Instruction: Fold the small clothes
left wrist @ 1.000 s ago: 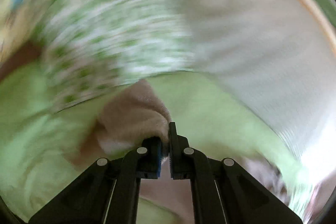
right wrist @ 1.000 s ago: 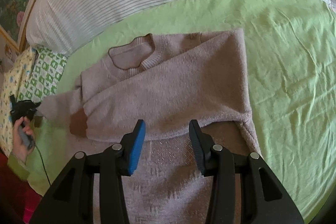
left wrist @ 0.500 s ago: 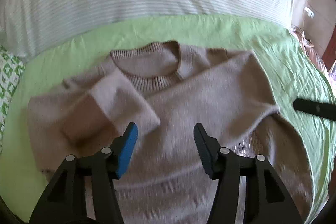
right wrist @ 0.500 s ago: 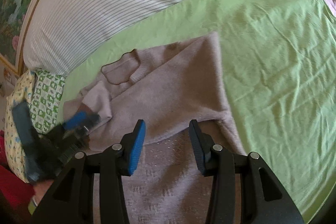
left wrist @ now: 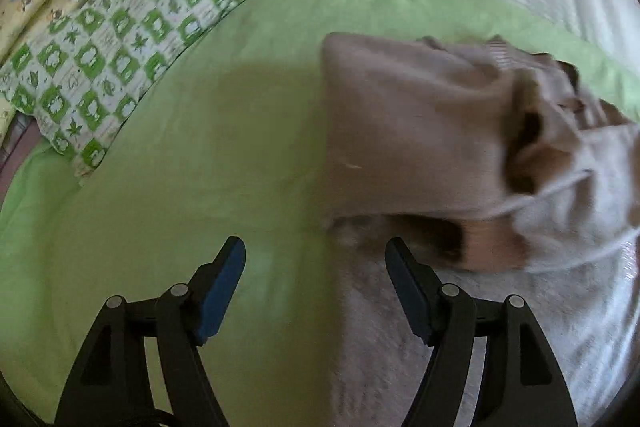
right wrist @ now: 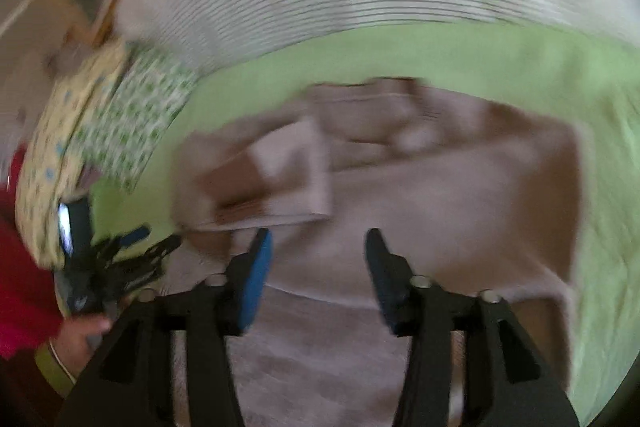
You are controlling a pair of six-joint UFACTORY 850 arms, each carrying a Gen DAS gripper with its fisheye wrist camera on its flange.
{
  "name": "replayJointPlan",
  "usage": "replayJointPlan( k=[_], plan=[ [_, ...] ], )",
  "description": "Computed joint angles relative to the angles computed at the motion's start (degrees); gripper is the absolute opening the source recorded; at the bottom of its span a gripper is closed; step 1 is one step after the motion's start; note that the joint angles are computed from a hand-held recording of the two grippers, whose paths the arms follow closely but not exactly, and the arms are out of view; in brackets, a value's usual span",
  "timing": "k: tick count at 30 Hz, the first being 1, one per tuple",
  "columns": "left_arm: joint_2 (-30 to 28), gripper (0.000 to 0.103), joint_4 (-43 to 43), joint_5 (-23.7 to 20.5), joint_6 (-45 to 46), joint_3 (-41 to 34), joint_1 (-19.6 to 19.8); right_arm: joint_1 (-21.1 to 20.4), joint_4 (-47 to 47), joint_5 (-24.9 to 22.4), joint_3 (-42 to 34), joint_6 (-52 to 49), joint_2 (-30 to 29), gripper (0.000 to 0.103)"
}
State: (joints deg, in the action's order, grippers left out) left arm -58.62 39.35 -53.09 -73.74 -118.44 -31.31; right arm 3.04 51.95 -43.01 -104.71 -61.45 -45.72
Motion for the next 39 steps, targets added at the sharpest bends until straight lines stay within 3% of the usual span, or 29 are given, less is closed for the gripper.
replayJointPlan(
  k=[4, 9, 10, 11, 12, 18, 20, 23, 25, 29, 31, 34, 35, 37, 38, 39],
  plan=[
    [-1.01, 0.073, -0.4, 0.8, 1.47, -0.84, 0.98, 5.44, -4.87, 6.44, -0.72, -7.86, -1.52, 0.064],
    [-4.65, 0.073, -0.12, -1.81, 3.42, -6.51, 1.39, 9.51, -12.35, 18.39, -0.65, -13.67, -3.38, 0.063],
    [-4.91, 0.073, -0.11, -1.99, 3.13, -6.84, 1.47, 9.6, -14.33, 17.57, -2.73, -11.68, -4.7, 0.054],
    [-5.37, 0.073, 0.06, -2.88, 2.61, -7.67, 1.51, 9.15, -15.96, 14.54, -5.56, -8.17, -6.16, 0.015],
    [-5.36, 0.073, 0.1, -2.82, 2.18, -7.77, 1.59, 8.62, -15.2, 13.07, -6.84, -6.69, -6.75, 0.003],
    [-5.62, 0.071, 0.62, -3.61, 0.14, -9.04, 1.23, -2.28, 11.0, -0.45, -11.66, 3.34, -5.81, 0.002],
    [-5.98, 0.071, 0.42, -3.94, -0.33, -9.75, 1.03, -6.83, 18.81, 0.25, -8.45, 5.01, -3.47, 0.001],
    [-7.0, 0.072, 0.06, -3.99, 0.59, -11.72, 0.56, -11.32, 17.55, 2.01, -7.29, 11.78, -3.8, 0.0],
    [-10.71, 0.07, -0.2, -9.12, 2.88, -18.03, 0.06, -13.2, 13.05, 3.13, -7.39, 18.06, -4.88, 0.0],
    [-9.41, 0.067, -2.61, -7.49, 0.15, -15.73, 0.32, -15.47, 10.49, 3.82, -4.99, 22.68, -5.25, 0.0],
    [-9.4, 0.067, -2.34, -8.22, -0.43, -15.84, -0.03, -15.8, 10.71, -0.2, -5.69, 22.32, -6.07, 0.0],
    [-9.77, 0.067, -2.01, -9.18, -0.04, -16.65, -0.57, -14.68, 9.23, -0.1, -6.09, 21.9, -6.08, 0.001],
    [-9.93, 0.067, -1.98, -9.47, 0.14, -16.95, -0.71, -14.34, 8.41, 0.15, -6.11, 21.79, -6.04, 0.006],
    [-10.22, 0.067, -1.86, -10.05, 0.41, -17.41, -0.83, -13.47, 5.49, 1.21, -6.35, 23.24, -6.03, 0.035],
    [-10.34, 0.067, -2.02, -10.25, 0.57, -17.61, -0.84, -12.87, 2.24, 2.25, -6.53, 25.37, -6.09, 0.058],
    [-10.43, 0.067, -2.23, -10.37, 0.73, -17.75, -0.79, -12.73, 1.4, 3.09, -5.84, 25.28, -5.75, 0.06]
  ],
)
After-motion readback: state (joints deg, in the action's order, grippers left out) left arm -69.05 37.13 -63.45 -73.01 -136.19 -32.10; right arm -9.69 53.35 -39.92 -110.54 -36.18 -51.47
